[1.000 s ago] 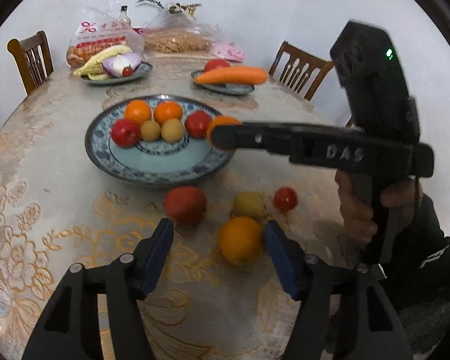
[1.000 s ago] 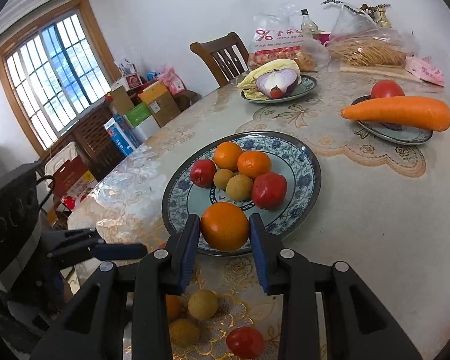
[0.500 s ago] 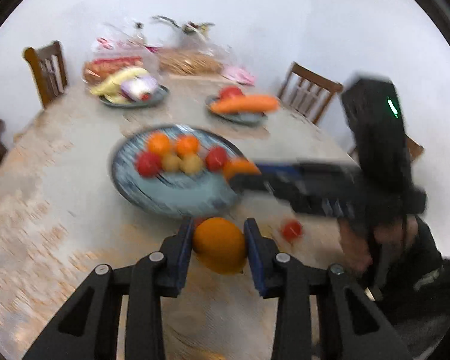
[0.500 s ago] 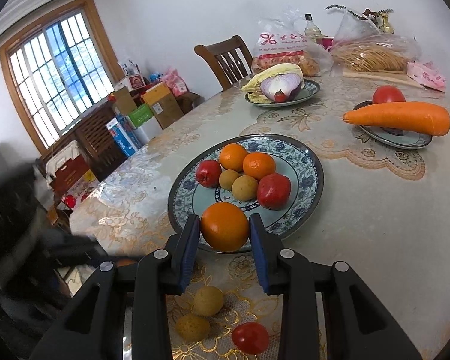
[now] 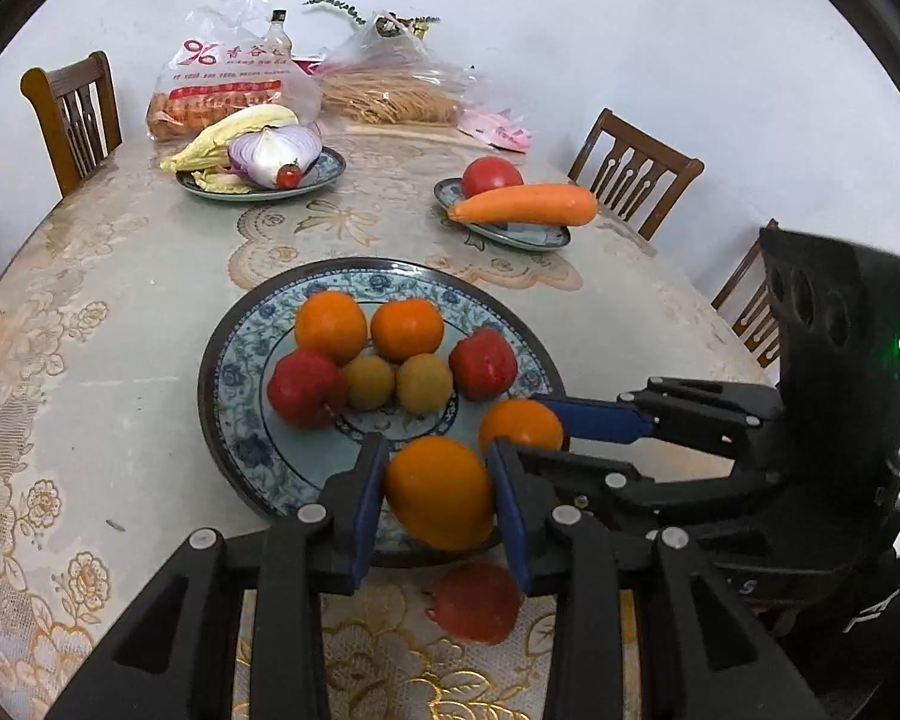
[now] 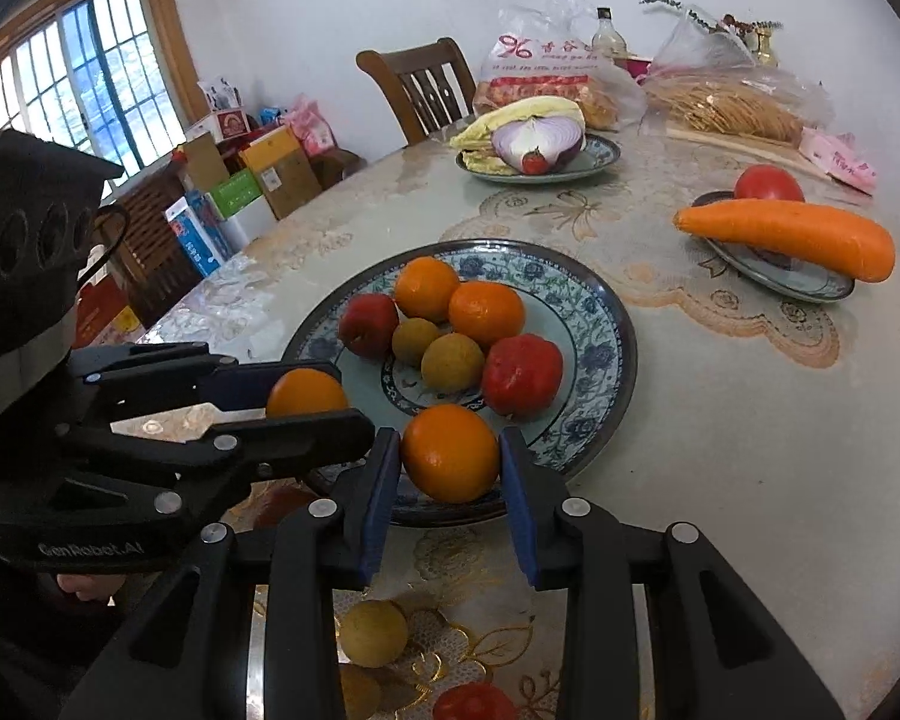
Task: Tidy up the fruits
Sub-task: 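Carry both oranges onto the blue plate beside the red fruits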
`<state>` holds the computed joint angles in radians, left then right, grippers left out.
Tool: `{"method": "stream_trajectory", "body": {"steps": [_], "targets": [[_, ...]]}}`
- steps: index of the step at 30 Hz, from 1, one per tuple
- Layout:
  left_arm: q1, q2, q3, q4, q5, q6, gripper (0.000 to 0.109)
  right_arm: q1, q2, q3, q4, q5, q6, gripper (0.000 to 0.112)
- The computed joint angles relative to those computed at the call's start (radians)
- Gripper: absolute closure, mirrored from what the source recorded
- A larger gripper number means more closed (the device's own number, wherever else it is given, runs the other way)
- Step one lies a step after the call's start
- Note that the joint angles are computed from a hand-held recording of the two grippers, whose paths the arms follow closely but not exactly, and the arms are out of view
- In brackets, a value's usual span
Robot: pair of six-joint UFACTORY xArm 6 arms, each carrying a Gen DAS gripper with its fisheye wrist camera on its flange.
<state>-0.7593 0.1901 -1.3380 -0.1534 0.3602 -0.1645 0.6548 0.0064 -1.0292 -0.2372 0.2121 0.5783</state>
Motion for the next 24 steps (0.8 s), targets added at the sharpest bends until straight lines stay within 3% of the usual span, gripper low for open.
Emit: {"method": "stream_trajectory", "body": {"steps": [5,13,20,24], "targets": [[0.008,0.001,0.002,-0.020,-0.011,0.009,0.073,0.012,0.004,0.005,0.119,-0.014,-0.114,0.077],[0.011,0.001,0.014,-0.047,-0.019,0.024,0.071,0.017,0.002,0.008,0.149,-0.020,-0.149,0.074],[0.003,-0.043,0.073,-0.103,-0.113,0.072,0.070,0.016,-0.020,0.038,0.171,-0.054,-0.154,0.068],[0.007,-0.029,0.046,-0.036,-0.149,0.020,0.068,0.013,-0.036,0.060,0.193,-0.077,-0.164,0.068]]}}
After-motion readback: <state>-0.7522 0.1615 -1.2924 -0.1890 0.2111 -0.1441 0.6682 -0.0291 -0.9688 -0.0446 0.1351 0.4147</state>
